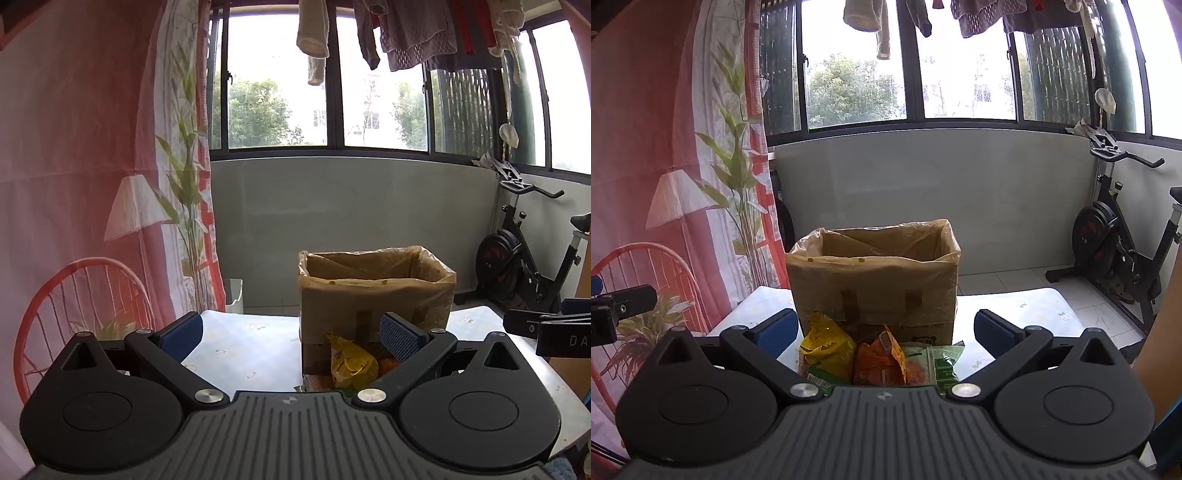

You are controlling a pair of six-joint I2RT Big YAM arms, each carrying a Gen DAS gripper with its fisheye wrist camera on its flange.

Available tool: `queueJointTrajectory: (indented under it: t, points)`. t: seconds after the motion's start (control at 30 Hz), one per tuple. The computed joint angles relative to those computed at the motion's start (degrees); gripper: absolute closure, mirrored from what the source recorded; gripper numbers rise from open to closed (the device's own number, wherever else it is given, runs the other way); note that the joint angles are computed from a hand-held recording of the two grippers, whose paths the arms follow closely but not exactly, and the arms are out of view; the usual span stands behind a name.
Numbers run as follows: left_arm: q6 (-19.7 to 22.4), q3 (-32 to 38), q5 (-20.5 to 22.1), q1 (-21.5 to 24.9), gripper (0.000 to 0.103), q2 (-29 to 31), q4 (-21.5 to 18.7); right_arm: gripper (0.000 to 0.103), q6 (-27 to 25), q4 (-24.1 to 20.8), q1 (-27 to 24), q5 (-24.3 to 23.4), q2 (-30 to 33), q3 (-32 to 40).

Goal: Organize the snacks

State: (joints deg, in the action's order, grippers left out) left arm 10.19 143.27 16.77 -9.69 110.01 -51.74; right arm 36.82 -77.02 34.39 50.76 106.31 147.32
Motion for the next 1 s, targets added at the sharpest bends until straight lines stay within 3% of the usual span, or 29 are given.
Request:
queueJointTrajectory:
  t: [1.0]
  points:
    - [-0.16,-0.3,0.62,-0.07,0.0,-0.23,-0.7,0.0,1.23,0.9,0.13,0.2,-1.19,-3.24]
